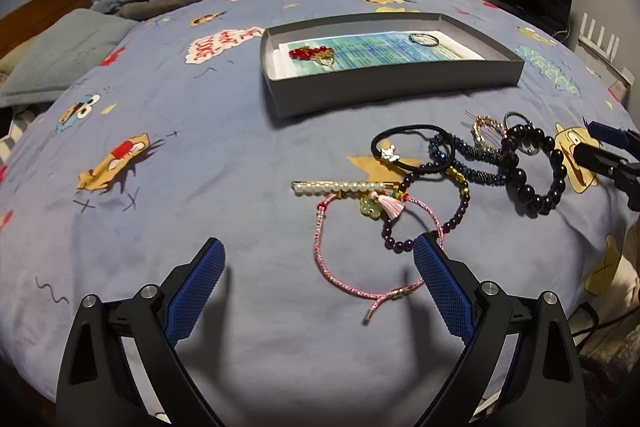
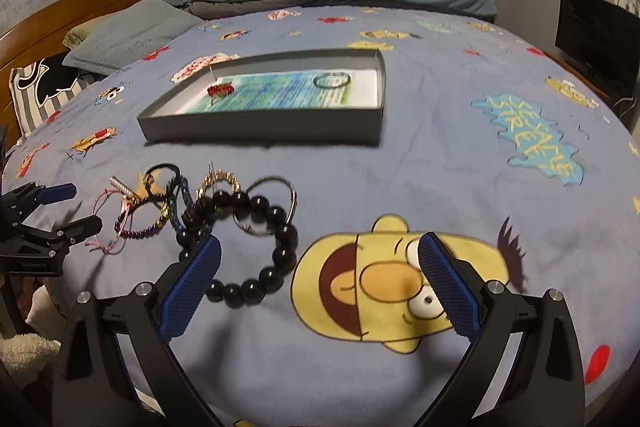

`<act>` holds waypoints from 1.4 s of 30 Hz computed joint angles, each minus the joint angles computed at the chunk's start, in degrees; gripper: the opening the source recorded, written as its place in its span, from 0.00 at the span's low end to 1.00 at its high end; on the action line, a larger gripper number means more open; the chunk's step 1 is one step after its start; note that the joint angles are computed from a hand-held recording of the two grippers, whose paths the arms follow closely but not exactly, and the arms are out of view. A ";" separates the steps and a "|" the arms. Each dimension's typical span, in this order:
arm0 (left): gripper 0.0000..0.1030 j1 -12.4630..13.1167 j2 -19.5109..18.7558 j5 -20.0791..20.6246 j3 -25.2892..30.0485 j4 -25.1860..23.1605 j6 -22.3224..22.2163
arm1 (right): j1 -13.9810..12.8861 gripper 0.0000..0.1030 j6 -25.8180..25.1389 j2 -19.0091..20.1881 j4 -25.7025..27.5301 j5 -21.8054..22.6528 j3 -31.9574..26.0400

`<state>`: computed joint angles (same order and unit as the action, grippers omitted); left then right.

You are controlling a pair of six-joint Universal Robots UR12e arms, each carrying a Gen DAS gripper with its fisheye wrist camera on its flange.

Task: Organize jewelry
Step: 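Move both grippers back over the remaining jewelry pile, then grasp the pink cord bracelet with the left gripper while the right grasps the black bead bracelet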

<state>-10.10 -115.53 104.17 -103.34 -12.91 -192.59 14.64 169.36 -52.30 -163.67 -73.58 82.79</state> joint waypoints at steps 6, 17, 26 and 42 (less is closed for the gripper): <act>0.90 0.51 -0.19 -2.12 -0.67 1.41 -0.61 | 0.23 0.95 -1.21 0.22 1.00 0.44 0.18; 0.54 0.63 -0.30 -2.28 -1.10 3.58 0.65 | 0.38 0.50 -2.52 0.50 2.31 1.17 -0.31; 0.25 1.45 -0.57 -5.40 -0.58 1.98 1.01 | 0.79 0.29 -4.53 1.02 5.05 1.94 -1.47; 0.03 1.52 0.46 -5.88 -1.23 5.40 3.48 | 0.42 0.14 -5.41 0.76 4.99 4.41 -1.58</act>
